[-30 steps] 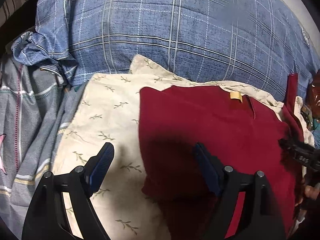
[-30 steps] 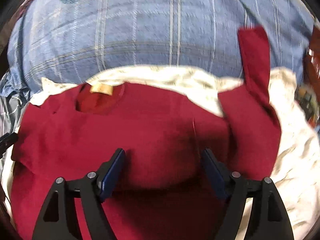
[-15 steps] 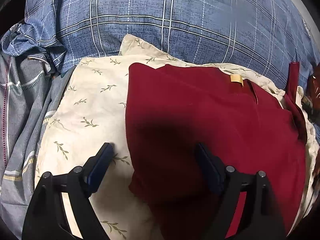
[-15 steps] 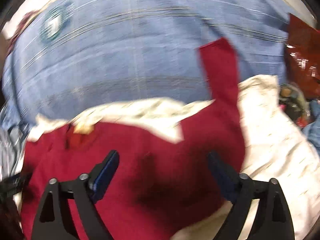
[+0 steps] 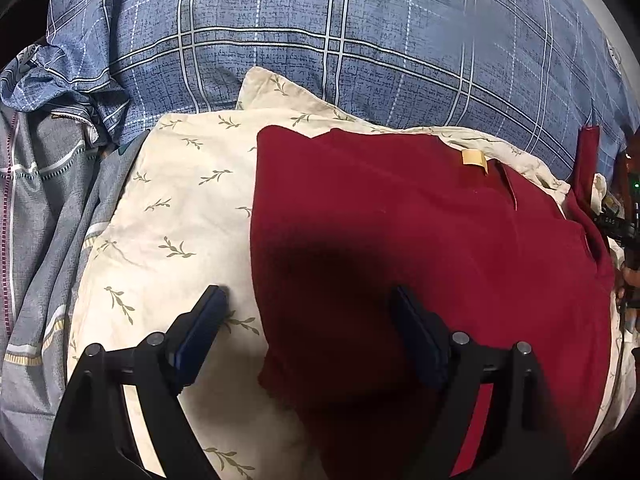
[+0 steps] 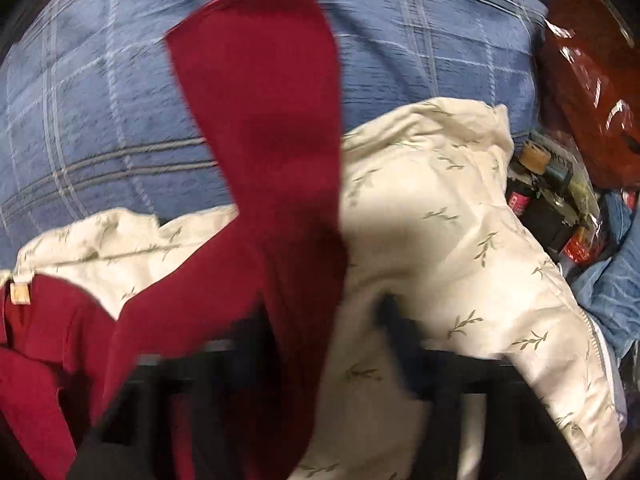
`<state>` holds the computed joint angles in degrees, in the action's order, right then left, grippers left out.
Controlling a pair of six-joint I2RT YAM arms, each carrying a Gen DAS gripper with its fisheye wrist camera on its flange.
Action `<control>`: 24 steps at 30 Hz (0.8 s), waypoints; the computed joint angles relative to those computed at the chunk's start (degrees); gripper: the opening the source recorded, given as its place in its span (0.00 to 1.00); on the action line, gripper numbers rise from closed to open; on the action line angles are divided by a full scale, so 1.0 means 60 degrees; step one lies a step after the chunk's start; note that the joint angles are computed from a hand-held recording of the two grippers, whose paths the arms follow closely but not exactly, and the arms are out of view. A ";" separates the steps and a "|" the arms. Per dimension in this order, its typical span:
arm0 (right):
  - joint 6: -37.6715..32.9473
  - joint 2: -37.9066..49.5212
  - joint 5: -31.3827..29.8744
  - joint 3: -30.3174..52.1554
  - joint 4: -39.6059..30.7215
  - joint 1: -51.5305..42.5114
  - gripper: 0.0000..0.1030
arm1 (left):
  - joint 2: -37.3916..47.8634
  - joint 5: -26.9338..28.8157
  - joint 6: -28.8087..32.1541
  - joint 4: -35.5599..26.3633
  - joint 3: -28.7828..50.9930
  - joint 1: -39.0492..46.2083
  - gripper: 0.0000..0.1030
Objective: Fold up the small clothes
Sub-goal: 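Grasp the sleeve with the right gripper and fold it across the body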
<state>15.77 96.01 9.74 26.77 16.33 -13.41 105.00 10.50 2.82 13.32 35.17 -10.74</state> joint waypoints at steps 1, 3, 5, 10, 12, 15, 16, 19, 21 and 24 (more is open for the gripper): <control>-0.0003 -0.0402 -0.0408 -0.0237 0.0073 -0.0185 0.21 | -0.0018 0.0019 0.0004 -0.0028 0.0008 0.0020 0.82; -0.0054 -0.1683 -0.1541 -0.0776 -0.0103 -0.0482 0.07 | -0.0111 0.0049 -0.0008 -0.0116 0.0038 0.0139 0.82; 0.0006 -0.3096 -0.2113 -0.1101 -0.0749 -0.0327 0.07 | -0.0221 0.0174 -0.0116 -0.0181 0.0074 0.0357 0.82; 0.0606 -0.6193 -0.1626 -0.1060 -0.2636 0.2020 0.07 | -0.0407 0.0880 -0.0584 -0.0360 0.0202 0.1149 0.82; 0.1110 -0.6432 -0.1280 -0.0792 -0.2855 0.3330 0.07 | -0.0480 0.0973 -0.0642 -0.0370 0.0188 0.1311 0.82; 0.1849 -0.6007 -0.0963 -0.0508 -0.2510 0.5161 0.07 | -0.0694 0.1035 -0.0639 -0.0310 0.0063 0.1403 0.82; 0.1972 -0.5584 -0.1076 -0.0411 -0.2240 0.5638 0.07 | -0.0754 0.1090 -0.0646 -0.0291 0.0038 0.1429 0.82; 0.1953 -0.3358 -0.0515 0.0281 -0.1376 0.7767 0.07 | -0.0848 0.1106 -0.0642 -0.0173 -0.0009 0.1448 0.82; 0.1914 -0.1790 -0.0332 0.0625 -0.0697 0.8867 0.12 | -0.0792 0.1033 -0.0630 -0.0144 0.0001 0.1399 0.82; 0.2602 -0.0390 -0.0547 0.0634 0.0122 0.9281 0.35 | -0.0755 0.1081 -0.0648 -0.0232 0.0030 0.1430 0.82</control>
